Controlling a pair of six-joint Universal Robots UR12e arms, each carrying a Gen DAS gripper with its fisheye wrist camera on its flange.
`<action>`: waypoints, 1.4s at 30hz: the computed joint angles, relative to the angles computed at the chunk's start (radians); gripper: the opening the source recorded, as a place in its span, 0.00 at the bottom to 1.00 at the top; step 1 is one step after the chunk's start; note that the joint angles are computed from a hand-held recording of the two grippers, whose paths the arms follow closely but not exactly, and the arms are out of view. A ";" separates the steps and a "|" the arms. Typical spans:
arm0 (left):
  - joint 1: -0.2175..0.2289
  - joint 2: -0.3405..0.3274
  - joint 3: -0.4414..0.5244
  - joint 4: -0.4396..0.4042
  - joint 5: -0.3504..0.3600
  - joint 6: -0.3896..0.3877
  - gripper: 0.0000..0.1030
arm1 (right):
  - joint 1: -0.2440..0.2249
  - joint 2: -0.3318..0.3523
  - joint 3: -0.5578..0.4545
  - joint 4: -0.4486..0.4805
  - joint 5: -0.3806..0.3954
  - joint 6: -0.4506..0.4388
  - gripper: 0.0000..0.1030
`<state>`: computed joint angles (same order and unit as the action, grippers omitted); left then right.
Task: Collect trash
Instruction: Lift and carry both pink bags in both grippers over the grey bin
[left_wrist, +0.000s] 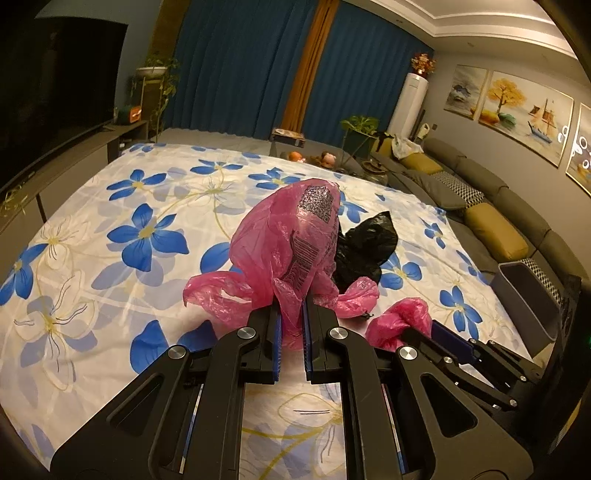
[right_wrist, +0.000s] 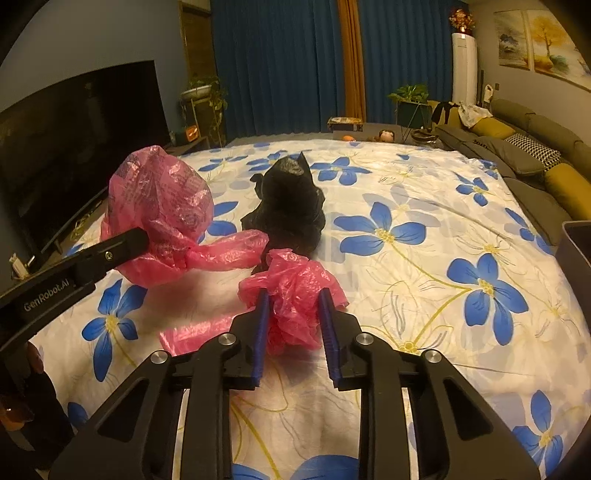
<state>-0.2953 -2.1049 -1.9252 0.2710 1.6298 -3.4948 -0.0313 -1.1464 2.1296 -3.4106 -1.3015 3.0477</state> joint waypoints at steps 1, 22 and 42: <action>-0.002 0.000 0.000 0.002 0.001 0.004 0.08 | -0.001 -0.001 0.005 -0.011 -0.002 0.002 0.26; -0.075 0.010 -0.001 -0.003 0.003 0.068 0.08 | -0.101 -0.087 0.138 -0.158 0.059 0.050 0.25; -0.167 -0.013 0.076 -0.037 -0.004 0.149 0.08 | -0.229 -0.140 0.218 -0.252 0.086 0.083 0.25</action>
<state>-0.4623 -2.1178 -1.8488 0.2345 1.6258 -3.3461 -0.2599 -1.2862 2.3478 -3.6627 -1.2159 3.1311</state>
